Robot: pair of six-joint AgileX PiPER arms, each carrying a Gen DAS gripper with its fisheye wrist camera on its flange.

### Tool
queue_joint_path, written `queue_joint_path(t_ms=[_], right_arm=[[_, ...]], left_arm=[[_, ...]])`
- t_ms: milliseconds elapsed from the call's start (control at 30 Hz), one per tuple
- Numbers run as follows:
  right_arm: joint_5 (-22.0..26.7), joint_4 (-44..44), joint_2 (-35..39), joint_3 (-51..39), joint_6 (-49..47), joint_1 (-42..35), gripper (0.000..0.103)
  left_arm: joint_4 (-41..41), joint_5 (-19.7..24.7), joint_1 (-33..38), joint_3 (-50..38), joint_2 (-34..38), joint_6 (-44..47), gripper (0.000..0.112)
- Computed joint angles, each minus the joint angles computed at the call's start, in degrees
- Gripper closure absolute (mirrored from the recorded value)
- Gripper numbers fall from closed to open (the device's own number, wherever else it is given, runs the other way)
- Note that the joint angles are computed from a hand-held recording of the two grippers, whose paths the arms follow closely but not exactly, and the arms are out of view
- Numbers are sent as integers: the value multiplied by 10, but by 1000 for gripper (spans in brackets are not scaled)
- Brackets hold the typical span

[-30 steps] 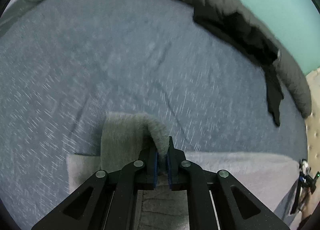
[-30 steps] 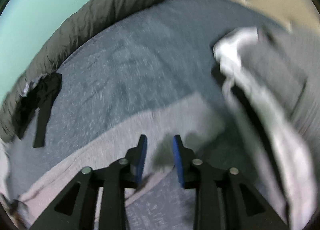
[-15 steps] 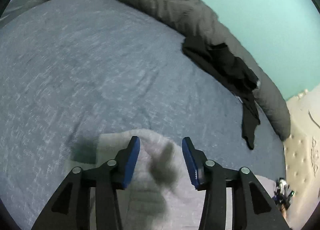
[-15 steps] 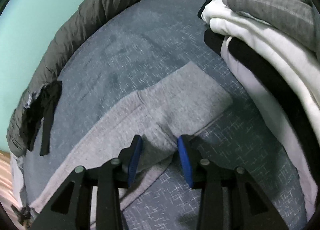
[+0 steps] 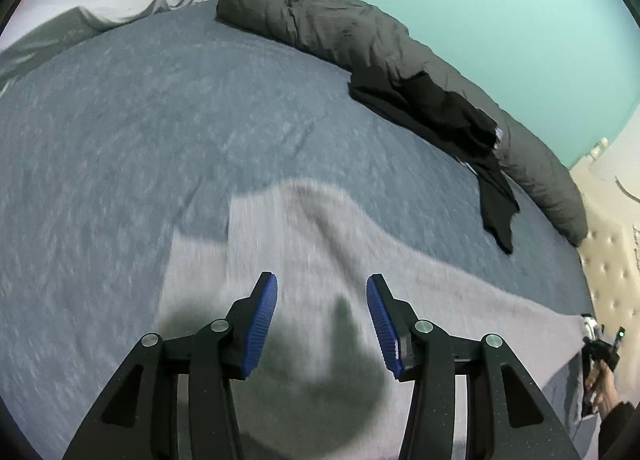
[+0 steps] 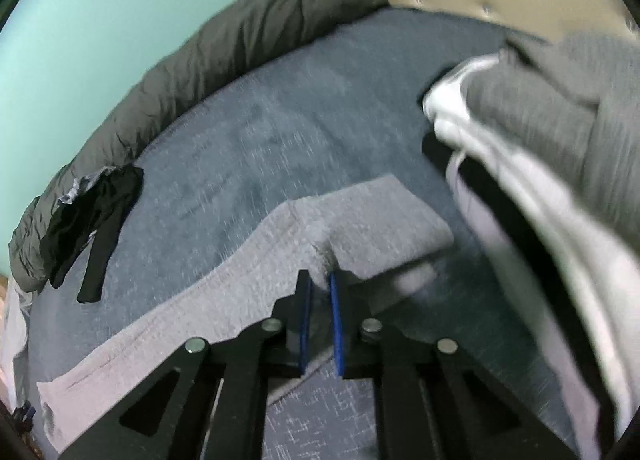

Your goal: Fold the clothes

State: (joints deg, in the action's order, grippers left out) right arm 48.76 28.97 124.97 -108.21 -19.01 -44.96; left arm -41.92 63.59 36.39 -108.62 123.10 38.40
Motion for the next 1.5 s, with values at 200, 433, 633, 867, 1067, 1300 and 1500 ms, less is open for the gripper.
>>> queue_joint_path(t_ms=[200, 433, 633, 867, 1067, 1300, 1500], right_arm=[[16, -107, 21, -22, 65, 9, 91], [-102, -82, -67, 107, 13, 3, 86], [-118, 136, -182, 294, -207, 41, 85], [-108, 306, -295, 502, -347, 191, 80], [-177, 360, -337, 590, -346, 397, 79], [-269, 326, -290, 549, -229, 592, 79], [-309, 167, -211, 454, -81, 705, 46]], left_arm=[[-46, -45, 14, 171, -76, 110, 61], [-120, -95, 22, 299, -131, 197, 58], [-183, -119, 39, 409, -171, 275, 56], [-181, -98, 69, 447, -191, 323, 56], [-170, -56, 110, 447, -201, 330, 56], [-154, -23, 154, 437, -192, 352, 55], [-148, -4, 181, 410, -166, 348, 55]])
